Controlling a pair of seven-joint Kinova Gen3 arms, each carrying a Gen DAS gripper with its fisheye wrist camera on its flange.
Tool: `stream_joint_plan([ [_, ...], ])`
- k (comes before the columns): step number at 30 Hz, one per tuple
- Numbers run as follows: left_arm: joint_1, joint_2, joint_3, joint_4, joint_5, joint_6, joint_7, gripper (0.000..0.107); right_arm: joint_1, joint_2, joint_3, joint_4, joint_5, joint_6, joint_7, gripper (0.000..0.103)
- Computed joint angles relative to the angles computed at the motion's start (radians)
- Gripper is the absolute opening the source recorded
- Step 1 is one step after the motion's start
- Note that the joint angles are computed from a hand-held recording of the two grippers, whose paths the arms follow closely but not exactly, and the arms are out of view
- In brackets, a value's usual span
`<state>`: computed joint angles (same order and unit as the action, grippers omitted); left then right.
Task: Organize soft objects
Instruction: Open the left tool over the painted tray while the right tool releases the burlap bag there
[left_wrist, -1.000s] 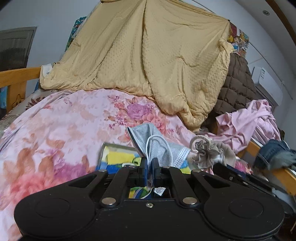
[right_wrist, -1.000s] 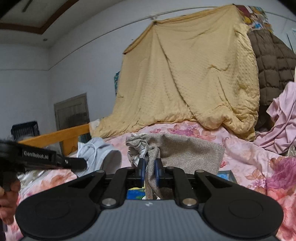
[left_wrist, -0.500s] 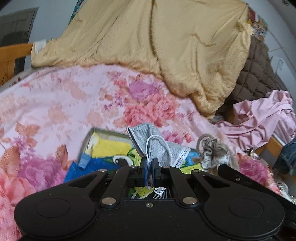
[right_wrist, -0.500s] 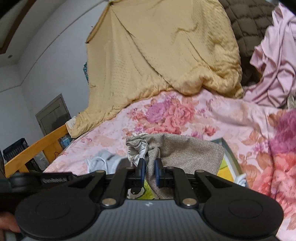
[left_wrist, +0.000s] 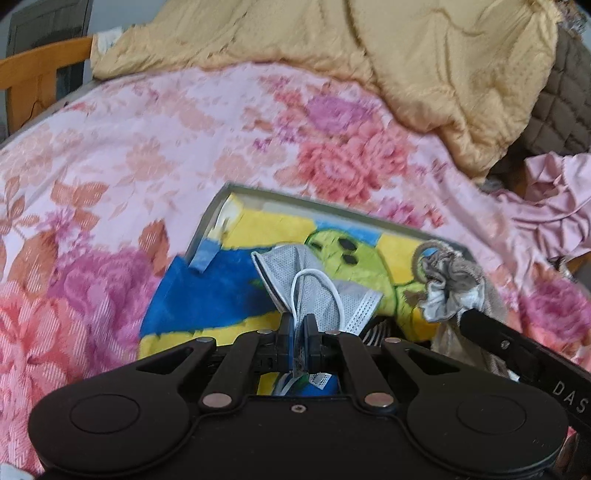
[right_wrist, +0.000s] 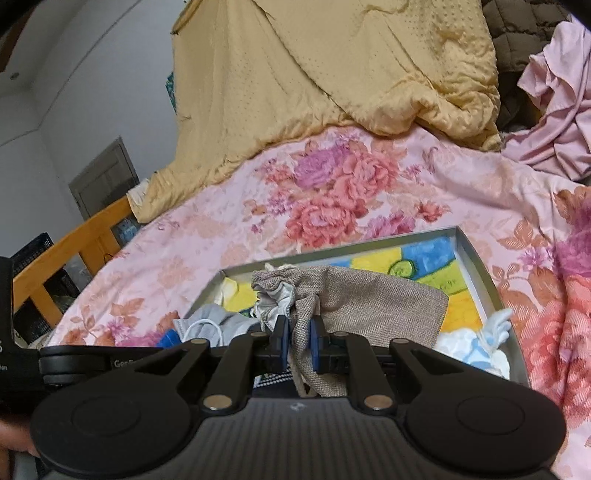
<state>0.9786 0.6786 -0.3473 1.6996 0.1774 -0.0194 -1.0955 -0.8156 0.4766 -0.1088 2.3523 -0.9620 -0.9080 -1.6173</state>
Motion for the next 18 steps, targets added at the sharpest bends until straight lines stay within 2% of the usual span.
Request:
stream_joint_plan([
  [8, -0.02, 0.003, 0.025, -0.018, -0.033, 0.039, 0.007, 0.005, 0.004, -0.007, 0.006, -0.017, -0.028, 0.049, 0.034, 0.015],
  [18, -0.026, 0.003, 0.039, -0.04, -0.076, 0.066, 0.05, 0.006, 0.008, -0.014, 0.006, -0.017, -0.036, 0.063, 0.031, 0.026],
])
